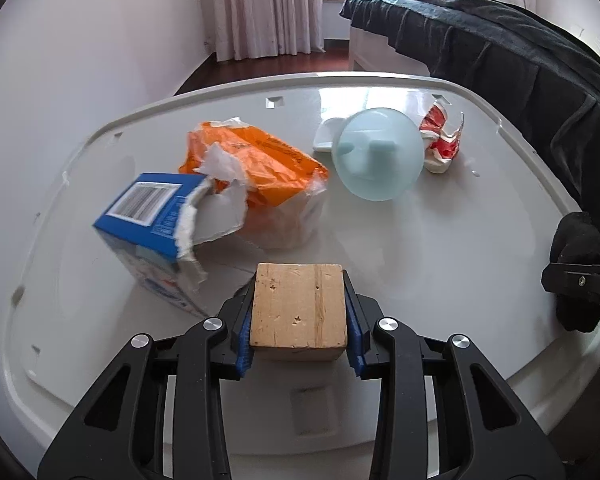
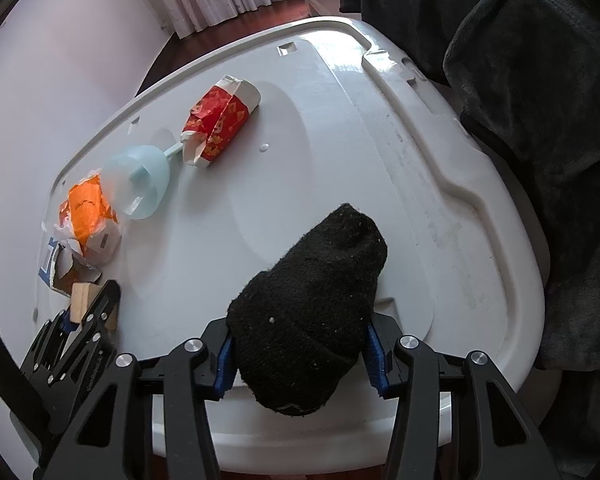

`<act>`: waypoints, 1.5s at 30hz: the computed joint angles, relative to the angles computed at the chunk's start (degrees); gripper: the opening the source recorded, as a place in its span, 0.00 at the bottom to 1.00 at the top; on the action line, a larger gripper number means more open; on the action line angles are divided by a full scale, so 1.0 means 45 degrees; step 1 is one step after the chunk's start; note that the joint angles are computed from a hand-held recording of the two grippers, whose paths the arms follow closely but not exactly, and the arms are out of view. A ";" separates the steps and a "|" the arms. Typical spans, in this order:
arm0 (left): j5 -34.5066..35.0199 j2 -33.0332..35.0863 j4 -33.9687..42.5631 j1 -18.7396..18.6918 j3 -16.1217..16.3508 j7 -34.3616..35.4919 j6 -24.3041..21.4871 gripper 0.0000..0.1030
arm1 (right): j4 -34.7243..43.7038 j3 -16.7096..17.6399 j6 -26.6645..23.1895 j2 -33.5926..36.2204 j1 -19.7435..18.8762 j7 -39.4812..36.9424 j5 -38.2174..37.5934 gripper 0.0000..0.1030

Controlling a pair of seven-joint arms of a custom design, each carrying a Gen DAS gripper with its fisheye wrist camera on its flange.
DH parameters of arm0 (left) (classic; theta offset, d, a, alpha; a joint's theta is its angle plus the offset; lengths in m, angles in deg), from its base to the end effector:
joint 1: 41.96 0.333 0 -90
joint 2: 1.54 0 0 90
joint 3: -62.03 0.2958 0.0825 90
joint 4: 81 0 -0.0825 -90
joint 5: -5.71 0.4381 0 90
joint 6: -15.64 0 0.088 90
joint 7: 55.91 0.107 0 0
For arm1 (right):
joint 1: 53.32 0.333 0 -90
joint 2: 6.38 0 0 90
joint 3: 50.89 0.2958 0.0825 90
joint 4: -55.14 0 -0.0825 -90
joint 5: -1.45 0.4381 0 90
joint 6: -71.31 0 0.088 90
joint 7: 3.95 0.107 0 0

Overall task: Collect trash
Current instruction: 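Move both tools over the bin and open both grippers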

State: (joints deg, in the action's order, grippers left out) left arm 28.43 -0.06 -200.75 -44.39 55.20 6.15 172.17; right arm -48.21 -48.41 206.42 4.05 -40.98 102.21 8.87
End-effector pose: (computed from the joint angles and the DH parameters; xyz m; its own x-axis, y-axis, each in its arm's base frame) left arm 0.6290 -0.1171 0.4311 0.0279 -0.9985 -0.0465 -0.7914 0.0063 -0.6113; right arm 0.6667 0.1768 0.4404 -0.0623 -0.9734 -0.2205 -0.9422 0.1302 -0.3085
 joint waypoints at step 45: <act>-0.5669 -0.9612 -0.9604 -0.0283 0.0373 0.3640 -0.3324 0.34 | -0.9134 0.1115 0.1306 -0.7424 0.2765 -0.0271 0.0532 0.48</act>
